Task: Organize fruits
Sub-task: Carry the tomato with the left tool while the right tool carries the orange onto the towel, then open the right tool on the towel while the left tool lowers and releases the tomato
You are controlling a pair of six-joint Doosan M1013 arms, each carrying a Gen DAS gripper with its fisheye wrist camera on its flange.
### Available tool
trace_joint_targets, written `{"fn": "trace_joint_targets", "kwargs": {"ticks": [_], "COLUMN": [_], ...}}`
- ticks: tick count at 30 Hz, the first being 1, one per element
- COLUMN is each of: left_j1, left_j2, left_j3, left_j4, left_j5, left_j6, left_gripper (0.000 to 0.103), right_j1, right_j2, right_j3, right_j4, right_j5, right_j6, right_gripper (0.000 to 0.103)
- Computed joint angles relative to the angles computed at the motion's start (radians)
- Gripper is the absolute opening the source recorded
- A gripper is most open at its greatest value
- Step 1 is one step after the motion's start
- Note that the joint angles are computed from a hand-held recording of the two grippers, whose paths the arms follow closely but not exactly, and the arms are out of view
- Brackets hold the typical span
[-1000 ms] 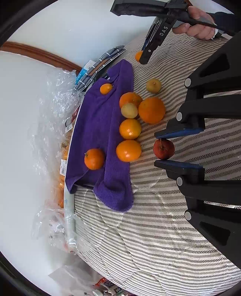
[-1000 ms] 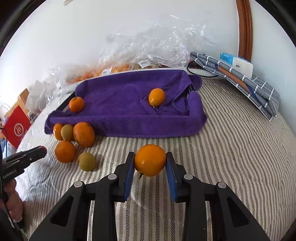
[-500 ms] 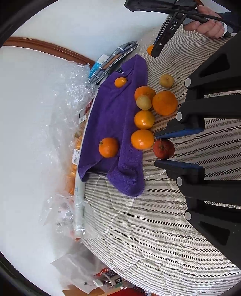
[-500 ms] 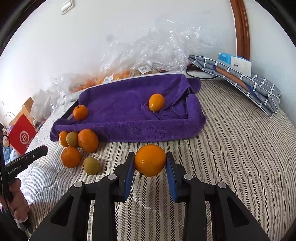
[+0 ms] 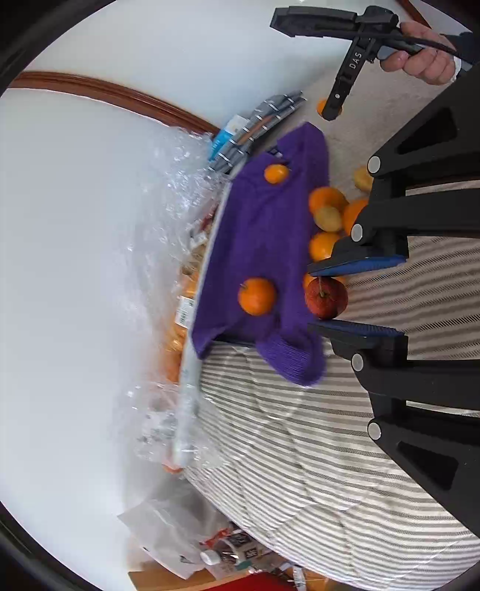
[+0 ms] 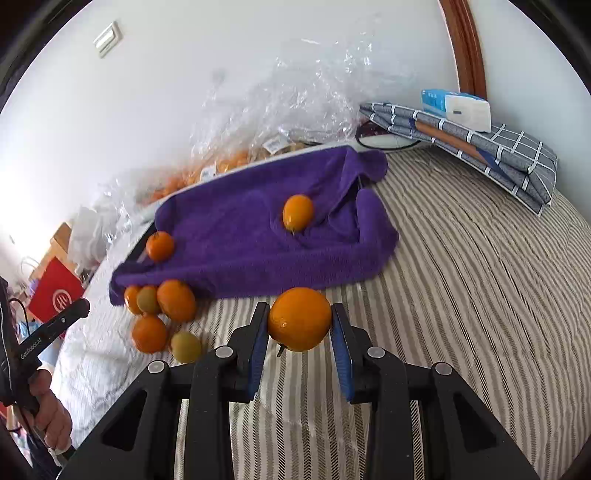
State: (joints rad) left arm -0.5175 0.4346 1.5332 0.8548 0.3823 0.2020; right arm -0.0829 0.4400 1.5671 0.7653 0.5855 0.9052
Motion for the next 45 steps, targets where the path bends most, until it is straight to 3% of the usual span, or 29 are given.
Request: {"fn": "trace_joint_targets", "kwargs": {"ticks": [4, 8, 14, 21, 24, 26, 29, 40, 45], "left_j1": [0.002, 0.005, 0.009, 0.026, 0.041, 0.046, 0.042, 0.043, 0.050], "left_j2": [0.014, 0.059, 0.130, 0.153, 0.156, 0.156, 0.157, 0.161, 0.165], "left_j3": [-0.056, -0.134, -0.246, -0.249, -0.249, -0.248, -0.249, -0.258, -0.266], "left_j4": [0.033, -0.051, -0.097, -0.077, -0.171, -0.202, -0.182, -0.179, -0.277], "left_j5": [0.017, 0.038, 0.098, 0.100, 0.091, 0.081, 0.090, 0.132, 0.131], "left_j6": [-0.003, 0.060, 0.123, 0.086, 0.127, 0.147, 0.138, 0.114, 0.189], "left_gripper": [0.023, 0.023, 0.023, 0.023, 0.023, 0.023, 0.023, 0.023, 0.023], "right_j1": [0.003, 0.017, 0.033, 0.046, 0.041, 0.043, 0.041, 0.044, 0.050], "right_j2": [-0.005, 0.003, 0.049, 0.102, 0.119, 0.117, 0.112, 0.141, 0.152], "right_j3": [-0.031, -0.072, -0.155, -0.198, -0.209, -0.205, -0.194, -0.222, -0.235], "right_j4": [0.002, -0.005, -0.034, -0.077, -0.066, -0.082, -0.072, -0.160, -0.204], "right_j5": [-0.032, -0.070, -0.054, -0.043, -0.004, -0.023, -0.043, 0.003, 0.028], "right_j6": [0.000, -0.001, 0.022, 0.051, 0.042, 0.045, 0.034, 0.111, 0.135], "right_gripper": [0.033, 0.033, 0.033, 0.033, 0.033, 0.033, 0.033, 0.033, 0.033]}}
